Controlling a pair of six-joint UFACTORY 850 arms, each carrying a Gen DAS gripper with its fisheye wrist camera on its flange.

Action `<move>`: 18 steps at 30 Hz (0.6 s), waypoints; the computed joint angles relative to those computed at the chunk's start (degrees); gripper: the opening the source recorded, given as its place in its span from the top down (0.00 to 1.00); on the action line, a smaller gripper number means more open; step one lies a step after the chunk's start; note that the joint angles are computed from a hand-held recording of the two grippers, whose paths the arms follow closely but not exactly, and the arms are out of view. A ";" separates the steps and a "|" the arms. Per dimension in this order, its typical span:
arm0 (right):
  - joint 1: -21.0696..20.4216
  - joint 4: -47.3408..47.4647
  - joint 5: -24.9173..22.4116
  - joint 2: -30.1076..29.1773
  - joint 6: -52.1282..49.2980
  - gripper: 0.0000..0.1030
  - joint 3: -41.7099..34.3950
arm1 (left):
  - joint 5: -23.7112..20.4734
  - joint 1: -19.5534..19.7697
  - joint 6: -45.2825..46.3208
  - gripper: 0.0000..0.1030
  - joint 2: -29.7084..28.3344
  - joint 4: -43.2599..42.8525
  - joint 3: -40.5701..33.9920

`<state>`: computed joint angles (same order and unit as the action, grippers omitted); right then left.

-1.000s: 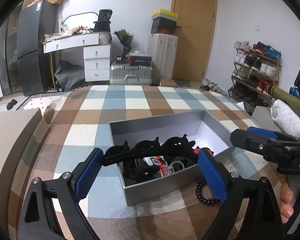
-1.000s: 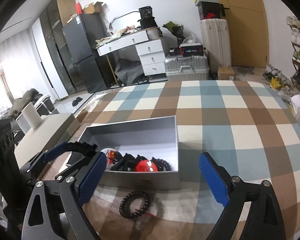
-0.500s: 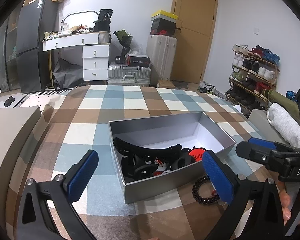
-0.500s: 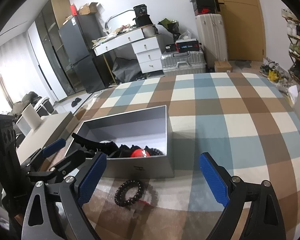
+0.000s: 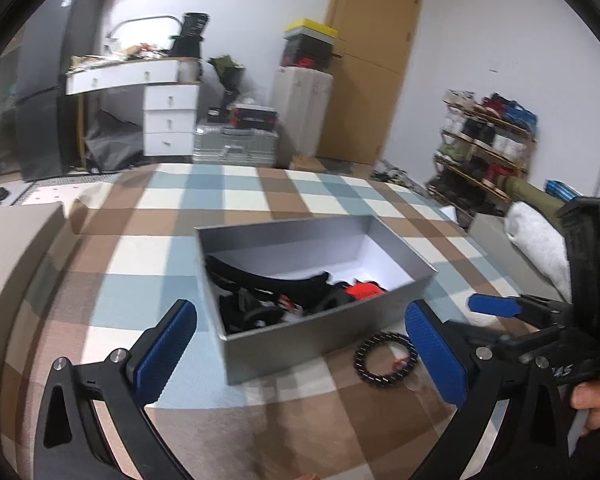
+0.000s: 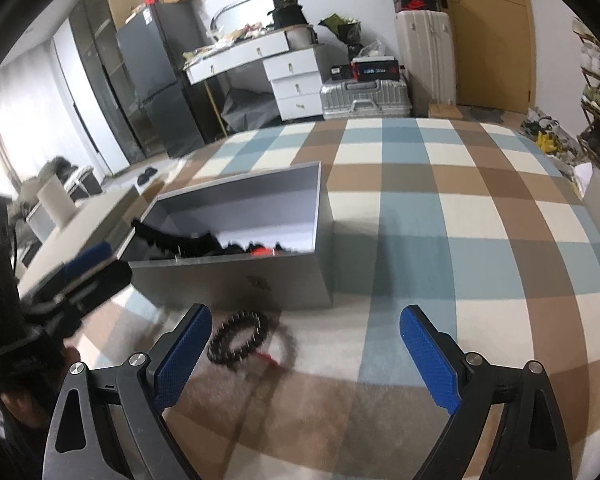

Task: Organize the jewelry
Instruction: 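Move both grippers down to the black bead bracelet and clear red-capped ring on the rug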

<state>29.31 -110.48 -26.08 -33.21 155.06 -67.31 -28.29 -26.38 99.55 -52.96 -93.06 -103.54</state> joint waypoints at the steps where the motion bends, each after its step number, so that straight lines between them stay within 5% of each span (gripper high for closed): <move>1: 0.18 1.33 0.30 -0.12 -1.62 0.07 -0.04 | -0.37 -0.05 0.16 0.02 0.03 0.45 0.06; 6: 1.02 7.93 1.57 -0.91 -10.33 0.07 -0.87 | 0.63 -0.73 2.78 0.01 0.64 1.17 1.00; 18: 2.67 22.46 1.61 -3.99 -30.39 0.17 -5.08 | -5.36 0.75 10.36 0.01 2.33 -5.76 4.13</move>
